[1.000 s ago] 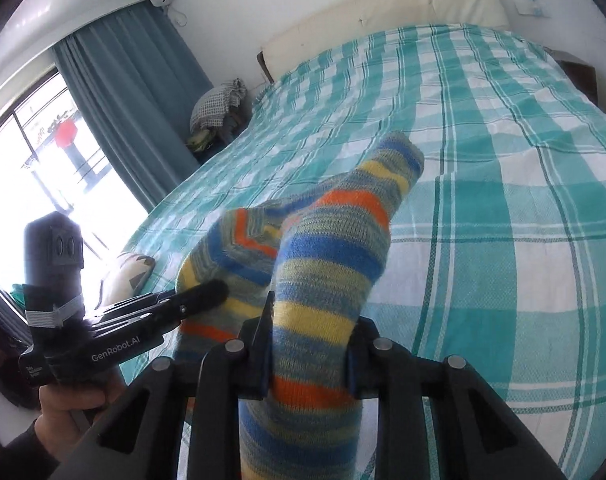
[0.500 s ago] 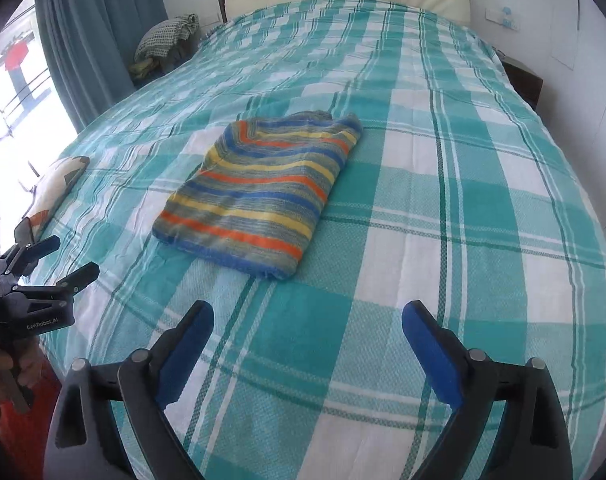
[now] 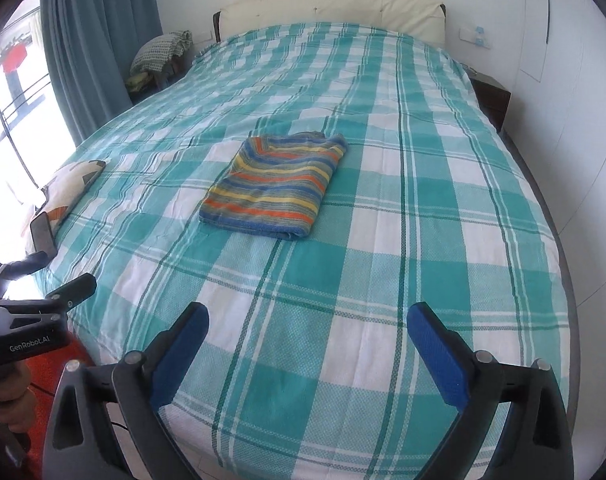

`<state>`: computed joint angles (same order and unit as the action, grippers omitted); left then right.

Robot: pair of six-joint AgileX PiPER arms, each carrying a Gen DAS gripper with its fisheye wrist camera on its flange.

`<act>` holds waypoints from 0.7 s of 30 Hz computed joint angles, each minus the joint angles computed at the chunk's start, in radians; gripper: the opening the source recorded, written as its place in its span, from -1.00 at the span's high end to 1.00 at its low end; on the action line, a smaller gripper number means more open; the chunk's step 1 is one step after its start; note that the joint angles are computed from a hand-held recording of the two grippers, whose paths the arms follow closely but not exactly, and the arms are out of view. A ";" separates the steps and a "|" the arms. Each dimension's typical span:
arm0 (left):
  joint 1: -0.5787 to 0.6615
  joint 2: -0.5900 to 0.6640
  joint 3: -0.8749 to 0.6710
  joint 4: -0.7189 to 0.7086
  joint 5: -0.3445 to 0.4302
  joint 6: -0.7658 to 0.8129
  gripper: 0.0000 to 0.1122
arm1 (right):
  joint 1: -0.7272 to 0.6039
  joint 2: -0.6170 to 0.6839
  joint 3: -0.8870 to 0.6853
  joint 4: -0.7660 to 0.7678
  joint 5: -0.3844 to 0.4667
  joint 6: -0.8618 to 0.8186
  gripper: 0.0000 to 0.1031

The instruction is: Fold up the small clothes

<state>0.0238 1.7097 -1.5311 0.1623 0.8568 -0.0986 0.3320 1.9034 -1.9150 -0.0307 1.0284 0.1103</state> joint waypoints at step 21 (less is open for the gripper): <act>0.004 -0.270 0.193 0.039 0.026 -0.020 -0.83 | 0.166 -0.271 0.209 -0.135 0.033 0.105 -0.97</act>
<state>0.0279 1.4396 -1.3383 0.2010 0.8831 -0.1185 0.4979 1.6320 -1.7055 -0.1656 1.0613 0.2151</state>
